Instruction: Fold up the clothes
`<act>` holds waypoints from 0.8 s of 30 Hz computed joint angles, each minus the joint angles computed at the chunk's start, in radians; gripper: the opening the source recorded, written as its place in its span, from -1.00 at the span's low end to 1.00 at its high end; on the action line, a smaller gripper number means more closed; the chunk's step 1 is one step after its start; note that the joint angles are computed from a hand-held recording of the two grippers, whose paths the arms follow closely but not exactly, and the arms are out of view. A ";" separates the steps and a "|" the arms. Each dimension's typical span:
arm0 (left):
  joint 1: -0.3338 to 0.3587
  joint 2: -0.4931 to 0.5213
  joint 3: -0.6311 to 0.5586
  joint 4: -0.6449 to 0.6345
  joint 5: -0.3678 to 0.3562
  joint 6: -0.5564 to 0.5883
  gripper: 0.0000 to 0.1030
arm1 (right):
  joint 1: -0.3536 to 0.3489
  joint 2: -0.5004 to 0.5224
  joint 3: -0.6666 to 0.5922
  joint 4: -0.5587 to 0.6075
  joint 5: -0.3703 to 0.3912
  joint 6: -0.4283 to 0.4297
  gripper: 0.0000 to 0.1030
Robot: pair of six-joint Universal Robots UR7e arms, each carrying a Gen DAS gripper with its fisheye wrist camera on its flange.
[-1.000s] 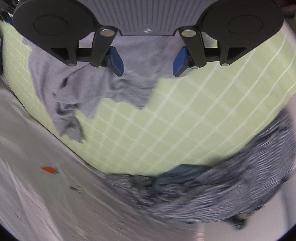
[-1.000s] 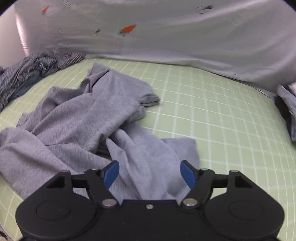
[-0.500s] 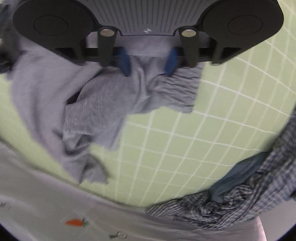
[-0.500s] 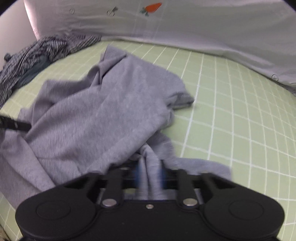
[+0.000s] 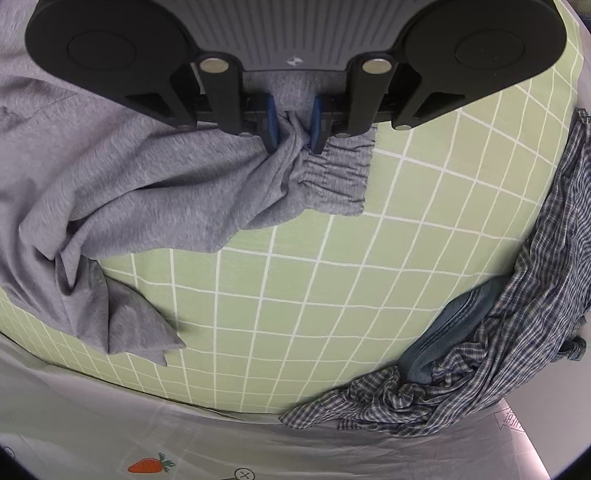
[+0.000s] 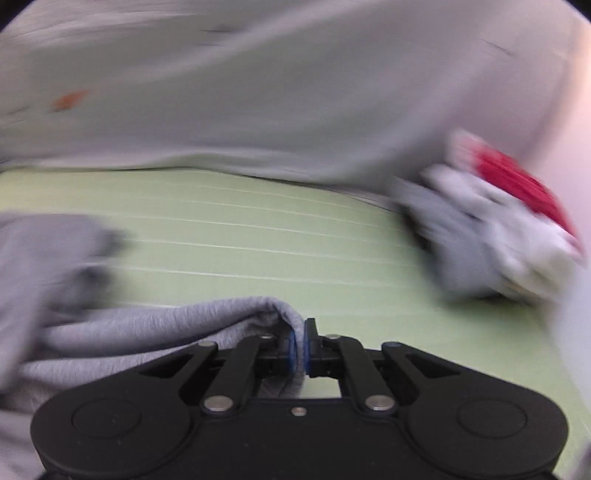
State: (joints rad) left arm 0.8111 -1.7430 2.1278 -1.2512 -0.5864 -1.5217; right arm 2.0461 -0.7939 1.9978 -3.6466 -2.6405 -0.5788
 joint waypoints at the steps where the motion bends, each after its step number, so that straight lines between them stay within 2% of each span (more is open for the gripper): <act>1: -0.001 0.007 -0.004 0.011 0.000 -0.007 -0.57 | -0.016 -0.009 0.001 -0.013 -0.042 -0.006 -0.90; 2: -0.002 0.014 -0.008 0.022 -0.001 -0.014 -0.57 | -0.031 -0.018 0.003 -0.020 -0.081 -0.009 -0.88; 4: -0.004 0.028 -0.017 0.044 -0.002 -0.029 -0.57 | -0.054 -0.072 0.041 0.081 -0.115 0.086 -0.77; 5: -0.005 0.034 -0.022 0.056 -0.003 -0.038 -0.58 | -0.060 -0.102 0.070 0.122 -0.092 0.123 -0.53; 6: -0.005 0.039 -0.027 0.065 -0.004 -0.044 -0.58 | -0.065 -0.133 0.100 0.151 -0.056 0.147 -0.31; 7: -0.004 0.044 -0.032 0.073 -0.006 -0.051 -0.58 | -0.064 -0.149 0.121 0.143 -0.021 0.134 0.05; 8: -0.003 0.049 -0.036 0.080 -0.007 -0.058 -0.58 | -0.062 -0.157 0.137 0.144 0.023 0.123 0.15; 10: -0.002 0.060 -0.045 0.095 -0.011 -0.071 -0.58 | -0.058 -0.170 0.163 0.158 0.119 0.106 0.24; 11: -0.001 0.065 -0.050 0.104 -0.013 -0.078 -0.58 | -0.064 -0.184 0.171 0.191 0.184 0.112 0.41; 13: -0.001 0.075 -0.057 0.121 -0.018 -0.097 -0.58 | -0.087 -0.205 0.173 0.267 0.325 0.119 0.59; 15: -0.001 0.081 -0.062 0.132 -0.022 -0.122 -0.57 | -0.112 -0.200 0.161 0.325 0.440 0.104 0.60; 19: 0.000 0.076 -0.062 0.133 -0.032 -0.167 -0.54 | -0.135 -0.158 0.095 0.450 0.496 0.073 0.58; 21: -0.002 0.076 -0.062 0.139 -0.037 -0.187 -0.49 | -0.143 -0.141 0.064 0.493 0.484 0.048 0.33; 22: -0.003 0.077 -0.062 0.142 -0.039 -0.197 -0.48 | -0.156 -0.145 0.061 0.503 0.499 0.028 0.02; 23: -0.003 0.084 -0.064 0.149 -0.039 -0.208 -0.47 | -0.172 -0.156 0.065 0.503 0.535 0.014 -0.20; 24: -0.003 0.093 -0.067 0.159 -0.040 -0.219 -0.46 | -0.185 -0.162 0.064 0.496 0.547 0.012 -0.25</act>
State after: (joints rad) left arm 0.8080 -1.6502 2.0605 -1.0924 -0.6262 -1.7402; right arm 1.8615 -0.9559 2.0622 -3.1505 -2.0937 -0.5673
